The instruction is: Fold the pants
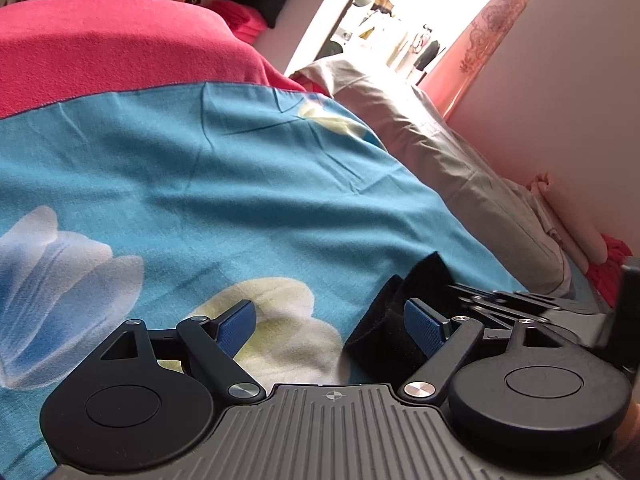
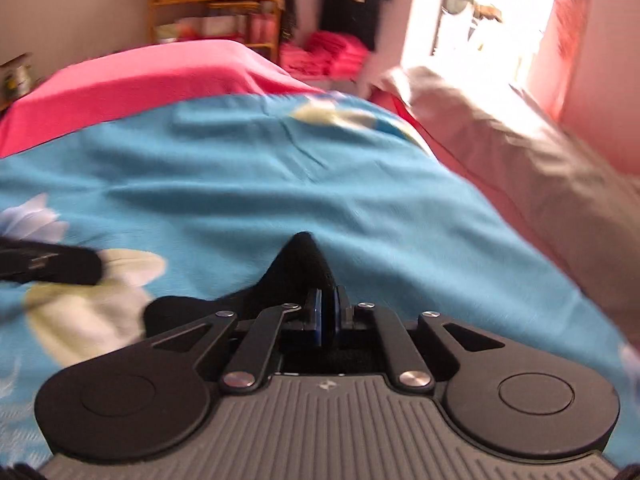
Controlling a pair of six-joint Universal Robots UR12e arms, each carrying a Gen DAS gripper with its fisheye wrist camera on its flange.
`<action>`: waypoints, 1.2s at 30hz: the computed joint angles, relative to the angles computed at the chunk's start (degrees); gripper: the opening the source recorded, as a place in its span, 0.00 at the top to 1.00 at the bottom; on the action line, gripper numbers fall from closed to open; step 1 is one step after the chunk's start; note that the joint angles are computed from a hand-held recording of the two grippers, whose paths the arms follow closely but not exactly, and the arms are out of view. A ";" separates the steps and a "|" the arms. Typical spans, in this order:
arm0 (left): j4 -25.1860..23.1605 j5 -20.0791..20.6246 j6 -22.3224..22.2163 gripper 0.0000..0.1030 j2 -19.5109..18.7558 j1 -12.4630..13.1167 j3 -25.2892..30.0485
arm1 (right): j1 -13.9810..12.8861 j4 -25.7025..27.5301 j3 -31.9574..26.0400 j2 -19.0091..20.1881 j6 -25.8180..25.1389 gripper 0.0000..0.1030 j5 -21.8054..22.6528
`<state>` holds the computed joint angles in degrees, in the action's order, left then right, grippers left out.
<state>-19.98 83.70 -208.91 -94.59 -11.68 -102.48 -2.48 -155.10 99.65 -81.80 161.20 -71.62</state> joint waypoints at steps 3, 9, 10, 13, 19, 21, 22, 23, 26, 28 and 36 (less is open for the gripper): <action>-1.36 0.06 0.81 0.00 -0.42 -0.19 0.50 | -0.97 -0.57 -0.23 -0.73 6.50 0.86 2.19; -3.46 0.49 1.48 0.00 -0.88 -0.40 1.17 | -5.55 -2.45 3.82 -8.78 8.64 0.41 -0.65; -3.95 1.11 1.36 0.00 -1.01 -0.55 1.40 | -6.96 -2.73 5.06 -10.21 8.89 0.40 -0.27; -5.52 4.19 0.80 0.00 -1.28 -1.15 2.00 | -9.82 -1.03 7.11 -12.51 6.44 0.38 0.56; -4.70 8.62 -0.32 0.00 -1.00 -1.64 1.82 | -5.69 0.14 5.47 -8.66 2.01 0.38 -0.11; -4.98 8.56 -0.55 0.00 -1.07 -1.53 1.87 | -2.76 0.39 3.85 -6.13 -0.89 0.35 -1.33; -5.14 7.88 -0.58 0.00 -1.10 -1.35 1.87 | -1.26 -0.77 3.23 -4.69 -2.31 0.35 -2.68; -5.35 7.05 -0.62 0.00 -1.11 -1.16 1.86 | 0.14 -1.92 2.70 -3.35 -3.73 0.35 -4.47; -5.36 6.09 -0.50 0.00 -1.12 -1.01 1.77 | 2.57 -4.65 1.91 -0.49 -5.63 0.54 -8.02; -5.17 5.90 -0.49 0.00 -1.01 -0.97 1.65 | 2.60 -7.48 2.78 -0.55 -4.84 0.92 -7.77; -3.85 6.29 -1.34 0.00 -0.51 -0.83 1.20 | -5.88 0.64 1.86 -4.60 1.91 0.92 24.55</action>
<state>-23.83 89.99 -210.25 -95.09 -12.52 -101.28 -8.36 -154.45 101.51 -86.40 163.10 -47.07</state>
